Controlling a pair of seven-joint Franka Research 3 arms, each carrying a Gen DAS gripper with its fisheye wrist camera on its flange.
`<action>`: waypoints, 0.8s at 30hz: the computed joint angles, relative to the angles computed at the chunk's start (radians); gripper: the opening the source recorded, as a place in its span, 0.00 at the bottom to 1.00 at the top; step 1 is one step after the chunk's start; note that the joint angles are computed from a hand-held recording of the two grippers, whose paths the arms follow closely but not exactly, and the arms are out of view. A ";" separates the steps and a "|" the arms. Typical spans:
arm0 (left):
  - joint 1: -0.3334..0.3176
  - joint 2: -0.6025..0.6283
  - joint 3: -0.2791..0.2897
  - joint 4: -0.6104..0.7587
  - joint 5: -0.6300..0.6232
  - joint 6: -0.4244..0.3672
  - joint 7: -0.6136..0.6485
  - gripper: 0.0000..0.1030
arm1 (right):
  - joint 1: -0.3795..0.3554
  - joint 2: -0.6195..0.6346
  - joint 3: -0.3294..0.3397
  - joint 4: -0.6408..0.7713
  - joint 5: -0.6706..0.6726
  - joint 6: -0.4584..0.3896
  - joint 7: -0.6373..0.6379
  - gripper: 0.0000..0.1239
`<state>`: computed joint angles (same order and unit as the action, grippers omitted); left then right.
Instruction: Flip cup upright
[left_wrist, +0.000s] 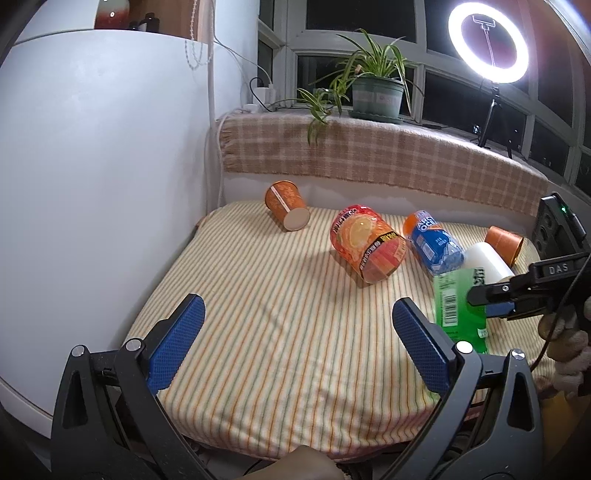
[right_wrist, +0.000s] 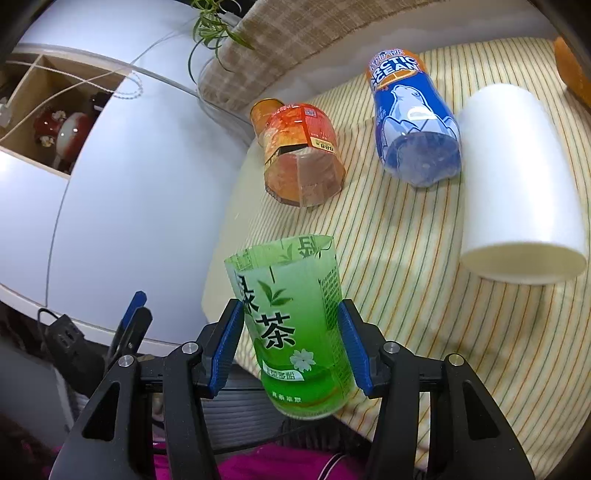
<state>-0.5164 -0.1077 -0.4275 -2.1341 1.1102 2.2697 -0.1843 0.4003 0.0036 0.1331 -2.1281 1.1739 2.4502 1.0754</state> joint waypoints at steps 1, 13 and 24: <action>0.001 0.004 0.002 0.002 0.000 0.006 0.002 1.00 | 0.001 0.002 0.001 0.002 -0.004 0.006 0.002 0.42; -0.004 0.043 0.018 0.032 -0.005 0.070 0.015 1.00 | 0.031 -0.042 0.011 -0.058 -0.120 0.164 0.017 0.42; 0.044 0.095 0.078 0.038 -0.142 0.406 0.084 1.00 | 0.068 -0.262 0.084 -0.319 -0.356 0.539 0.157 0.52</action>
<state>-0.4727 -0.0124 -0.3496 -2.0961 0.9682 2.6760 -0.0999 0.4680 -0.2585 0.2176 -2.4472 0.8183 2.9897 1.2327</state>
